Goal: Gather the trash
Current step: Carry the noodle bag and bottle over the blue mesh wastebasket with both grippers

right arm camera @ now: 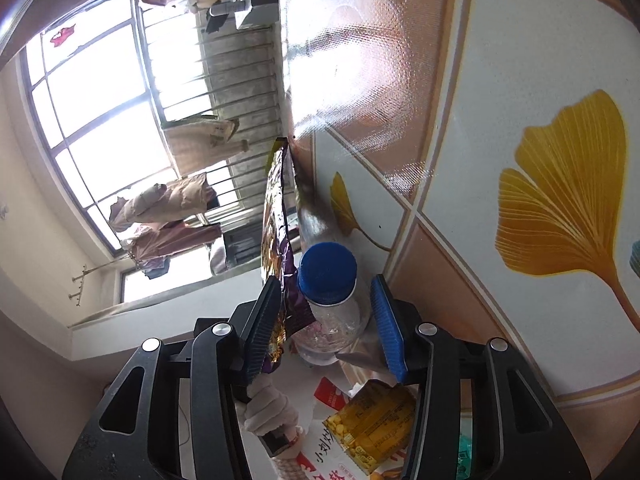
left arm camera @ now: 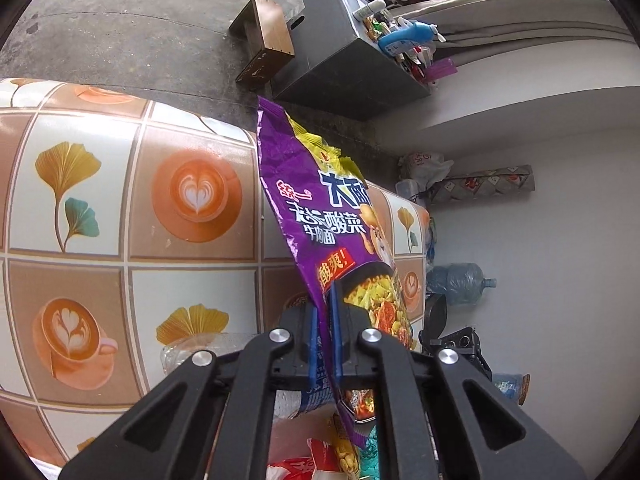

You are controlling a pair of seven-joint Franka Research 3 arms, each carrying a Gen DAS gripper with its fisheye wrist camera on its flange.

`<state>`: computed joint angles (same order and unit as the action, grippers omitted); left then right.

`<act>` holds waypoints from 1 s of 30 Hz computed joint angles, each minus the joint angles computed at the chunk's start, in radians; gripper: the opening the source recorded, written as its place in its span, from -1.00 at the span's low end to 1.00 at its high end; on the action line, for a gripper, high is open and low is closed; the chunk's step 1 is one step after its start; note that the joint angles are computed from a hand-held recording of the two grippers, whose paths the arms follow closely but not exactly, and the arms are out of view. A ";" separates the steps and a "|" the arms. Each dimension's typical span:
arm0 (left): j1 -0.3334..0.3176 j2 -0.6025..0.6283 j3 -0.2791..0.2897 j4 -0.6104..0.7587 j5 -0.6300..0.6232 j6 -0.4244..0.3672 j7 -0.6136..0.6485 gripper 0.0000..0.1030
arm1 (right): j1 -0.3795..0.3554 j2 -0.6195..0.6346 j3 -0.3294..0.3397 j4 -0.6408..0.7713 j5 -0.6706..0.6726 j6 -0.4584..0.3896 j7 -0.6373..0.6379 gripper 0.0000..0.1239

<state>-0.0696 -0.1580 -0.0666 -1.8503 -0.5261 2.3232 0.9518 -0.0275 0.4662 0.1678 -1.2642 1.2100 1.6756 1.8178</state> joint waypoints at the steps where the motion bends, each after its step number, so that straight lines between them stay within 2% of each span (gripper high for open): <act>1: 0.002 -0.004 0.000 -0.002 0.010 -0.003 -0.004 -0.91 | 0.003 -0.001 0.000 0.001 -0.002 0.004 0.004 -0.28; 5: 0.005 -0.028 -0.001 -0.019 0.050 0.004 -0.019 -0.92 | 0.020 -0.006 0.001 -0.005 -0.008 0.035 0.019 -0.30; 11: 0.001 -0.038 -0.004 -0.024 0.115 -0.028 -0.032 -0.92 | 0.036 -0.001 0.001 0.007 -0.023 0.062 0.058 -0.30; 18: -0.003 -0.050 0.001 -0.051 0.120 -0.022 -0.044 -0.93 | 0.036 0.011 0.010 0.025 -0.032 0.050 0.064 -0.39; 21: -0.003 -0.062 0.001 -0.059 0.131 -0.014 -0.053 -0.94 | 0.027 0.020 0.017 0.031 -0.009 0.044 0.061 -0.55; 30: -0.010 -0.115 -0.033 0.005 0.293 0.058 -0.138 -0.96 | 0.000 -0.024 0.005 0.068 0.008 0.095 -0.038 -0.57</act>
